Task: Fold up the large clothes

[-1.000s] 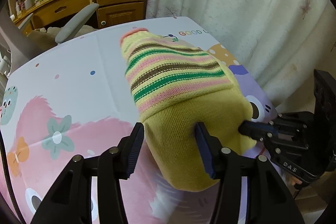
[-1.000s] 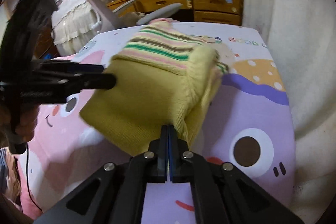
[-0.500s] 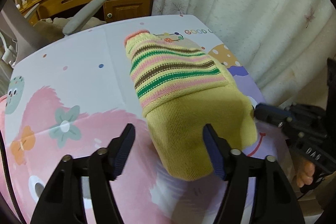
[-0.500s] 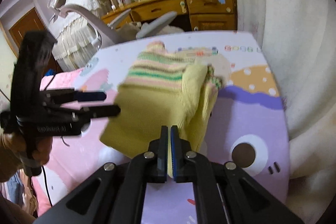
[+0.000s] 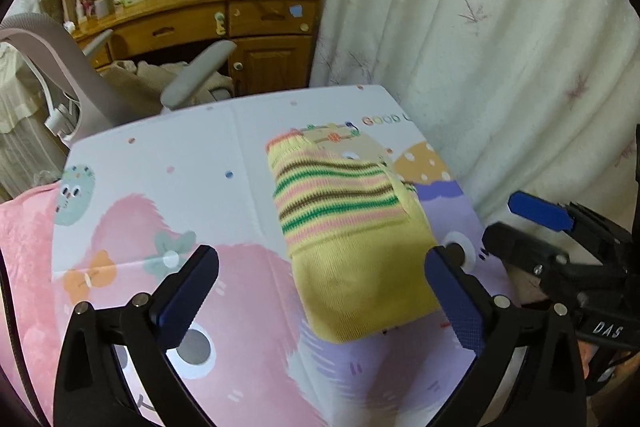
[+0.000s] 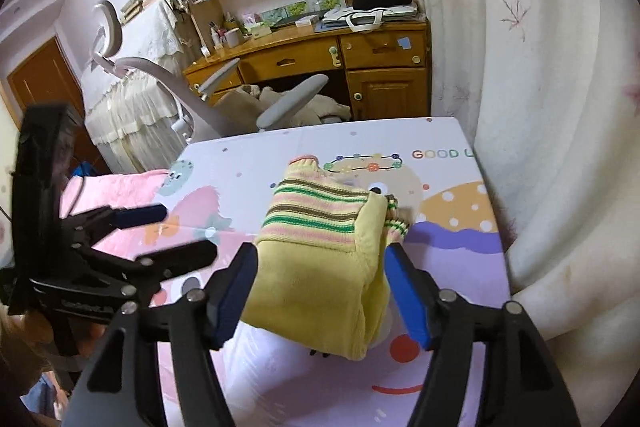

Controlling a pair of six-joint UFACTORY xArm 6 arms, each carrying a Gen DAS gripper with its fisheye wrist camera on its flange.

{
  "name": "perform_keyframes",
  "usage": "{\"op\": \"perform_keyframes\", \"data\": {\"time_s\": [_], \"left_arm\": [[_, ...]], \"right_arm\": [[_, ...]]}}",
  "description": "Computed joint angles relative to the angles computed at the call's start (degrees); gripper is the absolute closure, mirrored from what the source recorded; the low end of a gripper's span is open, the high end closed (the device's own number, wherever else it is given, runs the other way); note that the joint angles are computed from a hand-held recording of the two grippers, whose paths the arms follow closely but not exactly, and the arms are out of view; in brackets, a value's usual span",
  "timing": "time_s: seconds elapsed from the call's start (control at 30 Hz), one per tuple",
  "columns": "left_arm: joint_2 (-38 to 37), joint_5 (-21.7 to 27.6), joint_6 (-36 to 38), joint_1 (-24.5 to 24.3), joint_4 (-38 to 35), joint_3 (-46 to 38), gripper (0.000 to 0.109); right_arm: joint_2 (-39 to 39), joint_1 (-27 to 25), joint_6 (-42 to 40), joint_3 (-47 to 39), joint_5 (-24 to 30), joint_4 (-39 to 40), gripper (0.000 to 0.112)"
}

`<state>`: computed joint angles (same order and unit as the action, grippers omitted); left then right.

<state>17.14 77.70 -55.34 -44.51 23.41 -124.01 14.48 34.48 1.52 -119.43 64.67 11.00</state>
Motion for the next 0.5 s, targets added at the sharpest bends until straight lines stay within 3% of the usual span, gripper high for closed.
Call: {"op": "perform_keyframes", "data": {"time_s": [0.13,0.3,0.5], "left_arm": [[2.2,1.0,-0.9,1.2,-0.5,-1.7,0.006],[0.7,-6.0,-4.6,4.2,-5.6,6.6,0.006],[-1.0,-13.9,-6.5,6.6,-9.7,14.8,0.006]], "right_arm": [[3.5,-0.7,1.4,-3.4,2.5,0.1,0.045],[9.5,-1.3,2.2,-7.8,6.4,-3.0,0.045],[13.8,-5.1,1.7,-9.6,8.9,6.0,0.045]]}}
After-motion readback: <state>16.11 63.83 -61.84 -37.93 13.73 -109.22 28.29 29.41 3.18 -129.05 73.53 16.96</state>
